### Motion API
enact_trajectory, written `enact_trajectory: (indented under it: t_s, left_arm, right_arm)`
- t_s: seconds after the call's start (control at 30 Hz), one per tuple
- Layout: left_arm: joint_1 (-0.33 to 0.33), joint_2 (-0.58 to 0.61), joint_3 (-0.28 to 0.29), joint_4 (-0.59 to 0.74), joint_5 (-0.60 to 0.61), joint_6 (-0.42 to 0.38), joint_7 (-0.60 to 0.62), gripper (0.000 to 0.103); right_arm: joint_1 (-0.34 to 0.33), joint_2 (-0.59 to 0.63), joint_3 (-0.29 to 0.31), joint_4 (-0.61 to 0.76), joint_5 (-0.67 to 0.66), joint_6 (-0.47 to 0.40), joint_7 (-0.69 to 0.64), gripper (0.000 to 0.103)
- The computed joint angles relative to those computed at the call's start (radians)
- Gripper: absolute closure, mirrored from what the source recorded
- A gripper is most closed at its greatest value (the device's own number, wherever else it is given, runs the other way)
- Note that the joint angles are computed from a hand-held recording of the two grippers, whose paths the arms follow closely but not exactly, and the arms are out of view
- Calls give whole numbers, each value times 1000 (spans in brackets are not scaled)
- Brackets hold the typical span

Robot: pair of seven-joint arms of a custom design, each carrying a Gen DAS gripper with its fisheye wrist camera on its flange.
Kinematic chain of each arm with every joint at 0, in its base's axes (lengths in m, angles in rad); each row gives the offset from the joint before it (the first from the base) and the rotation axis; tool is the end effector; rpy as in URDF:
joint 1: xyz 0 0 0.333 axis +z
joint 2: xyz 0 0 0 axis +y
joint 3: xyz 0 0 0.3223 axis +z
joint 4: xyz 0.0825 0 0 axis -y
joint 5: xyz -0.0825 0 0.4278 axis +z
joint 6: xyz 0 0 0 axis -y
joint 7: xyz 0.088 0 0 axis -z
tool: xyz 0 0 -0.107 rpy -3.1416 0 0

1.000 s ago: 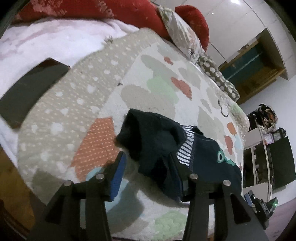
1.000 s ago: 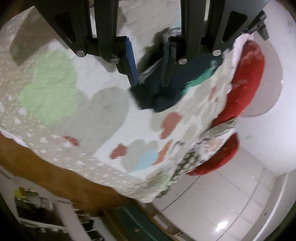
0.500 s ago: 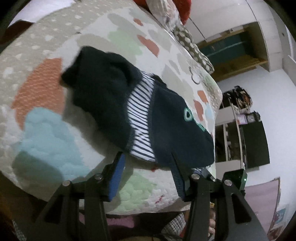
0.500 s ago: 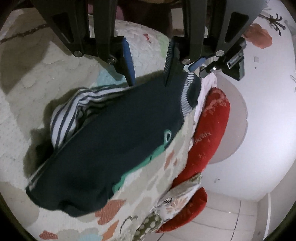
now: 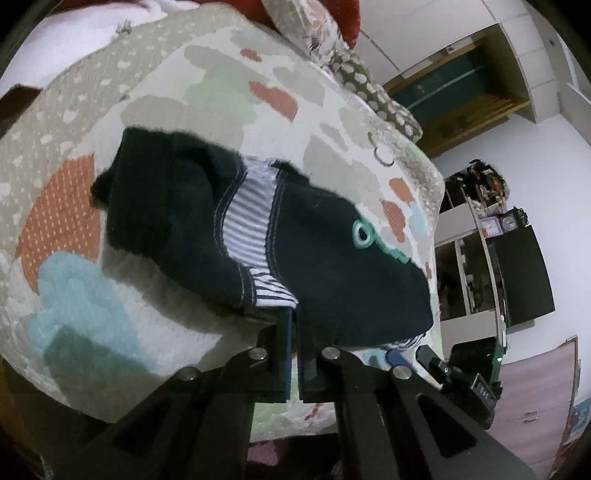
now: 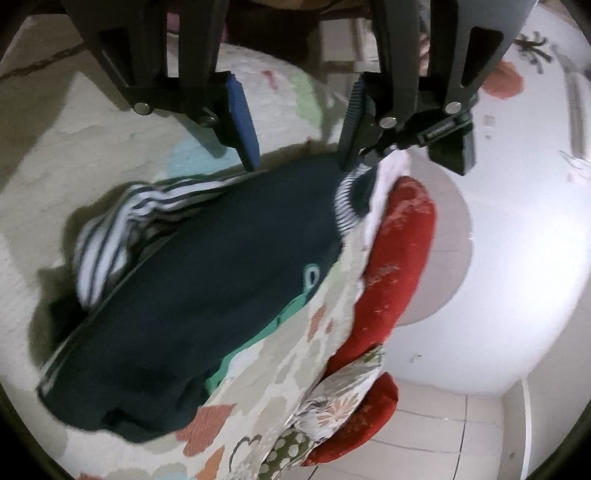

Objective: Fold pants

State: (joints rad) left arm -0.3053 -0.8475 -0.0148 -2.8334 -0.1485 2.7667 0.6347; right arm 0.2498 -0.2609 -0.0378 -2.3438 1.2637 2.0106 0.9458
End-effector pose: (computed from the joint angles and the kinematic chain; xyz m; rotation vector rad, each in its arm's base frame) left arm 0.3583 -0.1121 0.4967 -2.6266 1.1706 -1.1899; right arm 0.4870 0.1622 0.4514 -1.6340 1.3511 0.7880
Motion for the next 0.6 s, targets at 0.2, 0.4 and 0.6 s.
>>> enact_trajectory:
  t_s: [0.2, 0.4, 0.6]
  left_arm:
    - [36, -20, -34, 16, 45, 2, -20, 102]
    - [36, -20, -26, 15, 58, 8, -27, 102]
    - [43, -14, -26, 18, 70, 14, -29, 102]
  right_arm:
    - [0, 46, 1, 29, 39, -52, 40, 41]
    - [-3, 57, 26, 50, 4, 31, 79, 41]
    - [-9, 39, 30, 46, -17, 200, 124, 53]
